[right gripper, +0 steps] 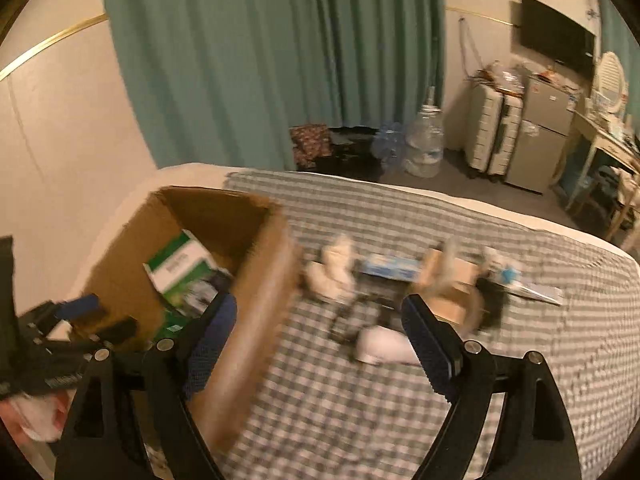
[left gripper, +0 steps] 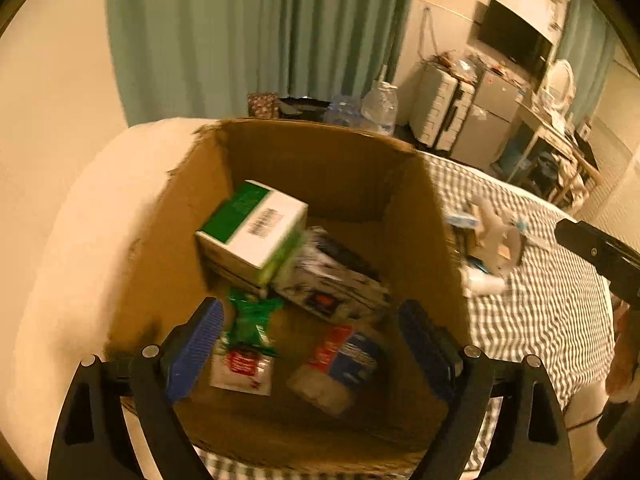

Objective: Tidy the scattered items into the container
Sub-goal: 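Move both grippers back over the tape roll and white device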

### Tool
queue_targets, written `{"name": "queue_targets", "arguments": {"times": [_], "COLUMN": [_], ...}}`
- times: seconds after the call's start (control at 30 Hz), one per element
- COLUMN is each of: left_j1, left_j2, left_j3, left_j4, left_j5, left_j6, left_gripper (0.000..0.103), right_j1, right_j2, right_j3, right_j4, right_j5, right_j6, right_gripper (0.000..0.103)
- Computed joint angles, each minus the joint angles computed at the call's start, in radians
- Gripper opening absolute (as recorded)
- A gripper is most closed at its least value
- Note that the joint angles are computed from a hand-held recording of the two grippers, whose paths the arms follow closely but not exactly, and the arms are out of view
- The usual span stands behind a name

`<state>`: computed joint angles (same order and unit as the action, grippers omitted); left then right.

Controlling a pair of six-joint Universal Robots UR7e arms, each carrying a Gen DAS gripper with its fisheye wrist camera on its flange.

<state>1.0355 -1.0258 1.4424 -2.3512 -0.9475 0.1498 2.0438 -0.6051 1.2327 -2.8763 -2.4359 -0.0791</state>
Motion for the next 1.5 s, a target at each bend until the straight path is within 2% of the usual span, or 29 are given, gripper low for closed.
{"name": "queue_targets", "arguments": {"times": [0.27,0.37,0.57,0.7,0.93,1.07,1.27,1.43,1.5], "left_j1": [-0.117,-0.159,-0.217,-0.232,-0.207,-0.186,-0.153,-0.118,-0.112], "left_j2": [-0.035,-0.023,0.032,0.087,0.189,0.241,0.332,0.393,0.414], "left_j3": [0.151,0.183,0.234,0.256,0.229,0.189,0.093,0.022,0.009], "left_j4": [-0.078,-0.095,-0.144,-0.195,-0.235,-0.245,-0.236,-0.259,-0.288], "left_j5": [-0.009,-0.012,-0.032,-0.013,-0.009,-0.017,0.009,-0.041,-0.026], "left_j6": [0.000,-0.022,-0.076,-0.132,-0.154,-0.117,-0.106,-0.073,-0.046], "left_gripper": [0.102,0.102,0.103,0.103,0.103,0.103,0.103,0.103,0.103], "right_j1": [-0.028,-0.043,-0.078,-0.108,-0.169,-0.216,-0.277,-0.310,-0.321], "right_j2": [-0.251,-0.324,-0.429,-0.467,-0.478,-0.484,-0.464,-0.415,-0.397], "right_j3": [0.339,0.436,0.572,0.625,0.676,0.686,0.640,0.559,0.529], "right_j4": [-0.189,-0.275,-0.370,-0.398,-0.461,-0.440,-0.378,-0.343,-0.329], "right_j5": [-0.058,-0.068,-0.065,-0.048,0.006,0.061,0.126,0.165,0.190], "right_j6": [-0.048,-0.076,-0.082,-0.080,-0.080,-0.060,-0.029,-0.041,-0.041], "right_gripper": [0.085,0.090,0.097,0.098,0.098,0.098,0.098,0.098,0.098]}}
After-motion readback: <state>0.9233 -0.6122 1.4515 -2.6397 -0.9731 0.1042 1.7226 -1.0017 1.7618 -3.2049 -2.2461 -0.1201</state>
